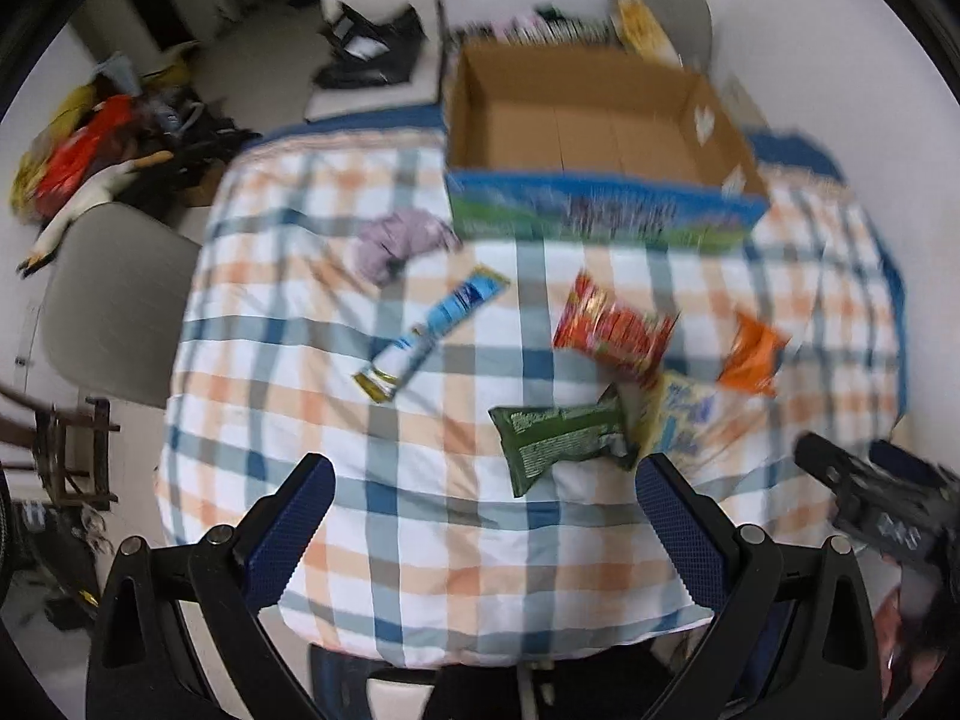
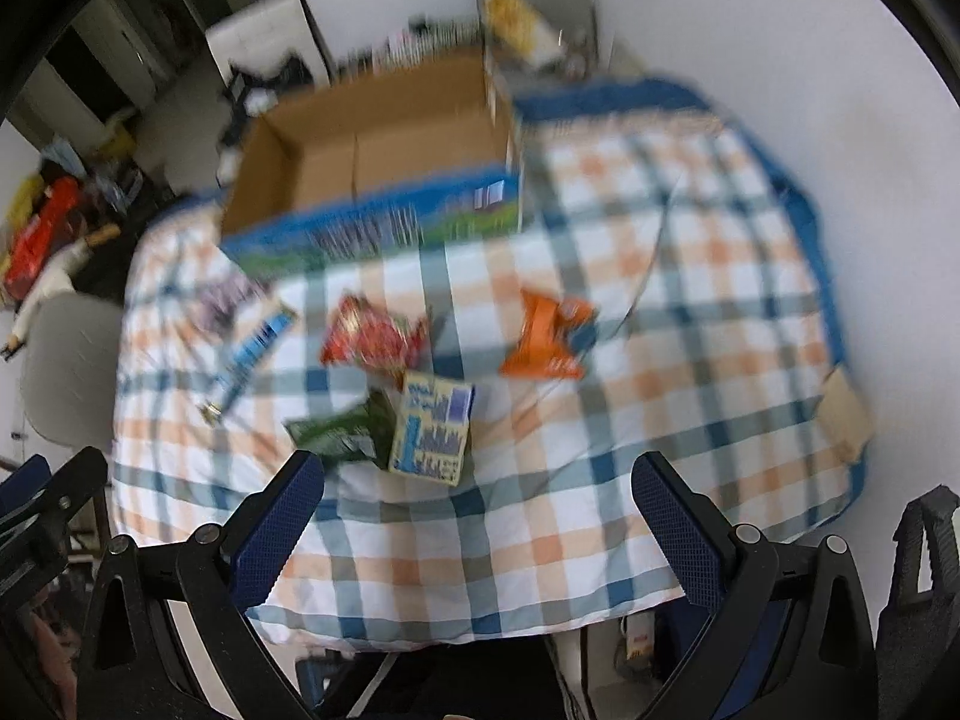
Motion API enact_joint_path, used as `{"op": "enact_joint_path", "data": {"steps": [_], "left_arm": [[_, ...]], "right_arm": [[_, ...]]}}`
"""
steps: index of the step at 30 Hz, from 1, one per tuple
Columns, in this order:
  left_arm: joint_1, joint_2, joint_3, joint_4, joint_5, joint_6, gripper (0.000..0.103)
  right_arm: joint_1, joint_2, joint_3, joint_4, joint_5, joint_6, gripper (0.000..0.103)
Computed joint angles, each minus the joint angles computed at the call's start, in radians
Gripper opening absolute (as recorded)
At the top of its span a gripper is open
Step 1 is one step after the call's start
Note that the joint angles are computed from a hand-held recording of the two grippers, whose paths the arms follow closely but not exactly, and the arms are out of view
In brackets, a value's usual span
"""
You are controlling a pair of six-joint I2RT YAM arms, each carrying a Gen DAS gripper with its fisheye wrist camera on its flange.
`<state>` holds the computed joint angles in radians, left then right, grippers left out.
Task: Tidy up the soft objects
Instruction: 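Grasp the green snack bag with the left tool while the right grasps the yellow carton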
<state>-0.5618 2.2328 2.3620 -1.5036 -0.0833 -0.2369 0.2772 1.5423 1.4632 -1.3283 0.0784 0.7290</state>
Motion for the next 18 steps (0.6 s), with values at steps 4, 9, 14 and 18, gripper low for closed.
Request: {"op": "enact_joint_path", "data": {"steps": [4, 9, 14, 18], "left_arm": [[-0.005, 0.054, -0.144, 0.129, 0.002, 0.082, 0.103], [-0.009, 0.115, -0.239, 0.219, 0.02, 0.17, 0.099], [-0.036, 0.194, -0.201, 0.228, 0.033, 0.291, 0.099], [-0.076, 0.312, -0.063, 0.181, 0.049, 0.418, 0.099]], "right_arm": [[-0.067, 0.143, -0.185, 0.248, -0.111, -0.039, 0.098], [-0.082, 0.361, -0.266, 0.492, -0.227, -0.017, 0.087], [-0.07, 0.5, -0.274, 0.603, -0.31, 0.023, 0.066], [-0.08, 0.503, -0.273, 0.564, -0.279, 0.008, 0.065]]}}
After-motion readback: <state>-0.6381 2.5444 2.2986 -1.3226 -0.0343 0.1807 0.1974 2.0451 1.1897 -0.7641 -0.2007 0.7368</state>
